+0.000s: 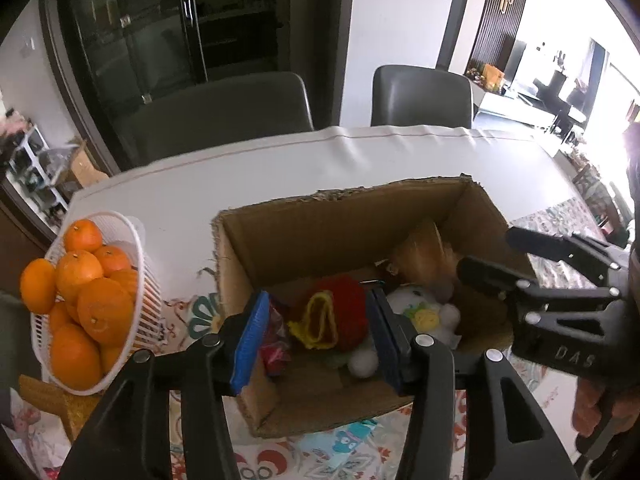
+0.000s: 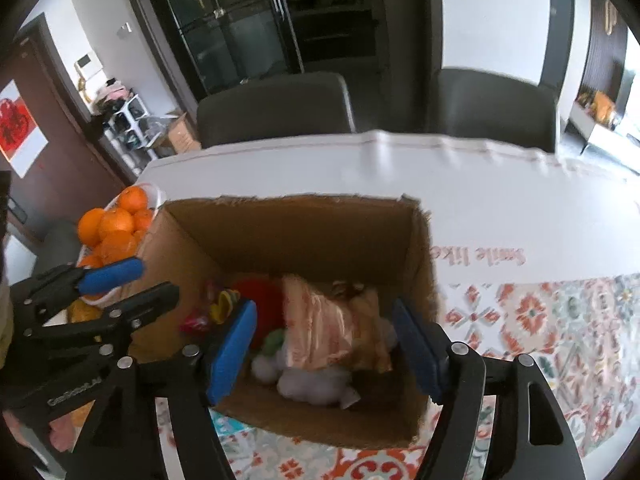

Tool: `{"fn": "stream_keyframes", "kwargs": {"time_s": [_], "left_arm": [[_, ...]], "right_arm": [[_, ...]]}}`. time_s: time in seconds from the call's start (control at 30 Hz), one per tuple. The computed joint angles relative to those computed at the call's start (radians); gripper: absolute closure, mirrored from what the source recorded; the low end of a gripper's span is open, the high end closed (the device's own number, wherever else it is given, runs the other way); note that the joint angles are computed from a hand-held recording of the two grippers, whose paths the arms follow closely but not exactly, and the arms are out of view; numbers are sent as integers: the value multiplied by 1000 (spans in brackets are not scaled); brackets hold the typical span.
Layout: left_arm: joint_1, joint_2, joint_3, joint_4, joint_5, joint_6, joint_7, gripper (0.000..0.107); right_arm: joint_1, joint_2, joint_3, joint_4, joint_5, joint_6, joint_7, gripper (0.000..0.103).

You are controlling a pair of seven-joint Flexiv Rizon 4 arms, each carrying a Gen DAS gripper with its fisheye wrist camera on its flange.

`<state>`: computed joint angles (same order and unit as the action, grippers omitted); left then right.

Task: Organize soft objects
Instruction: 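Carry the biscuit packet and minion keychain over the cardboard box and release both, then move both tools back toward the green plush and blue tissue pack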

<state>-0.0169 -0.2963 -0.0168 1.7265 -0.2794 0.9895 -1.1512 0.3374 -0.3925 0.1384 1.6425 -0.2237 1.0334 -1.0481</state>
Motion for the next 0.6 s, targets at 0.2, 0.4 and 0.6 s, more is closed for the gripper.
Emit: {"fn": "stream_keyframes", "kwargs": {"time_s": [0.2,0.4,0.6], "left_arm": [[1,42,1,51,-16,40,12,53],[0,104,0,124,-48,78,49,51],[-14,185,13,225,-59,132,89,50]], "right_arm": [[17,28,-15,36,-45,24,31,31],[25,73,-17,84,-88,48,60,31],[38,141,-17,168,-167,76,110,31]]}}
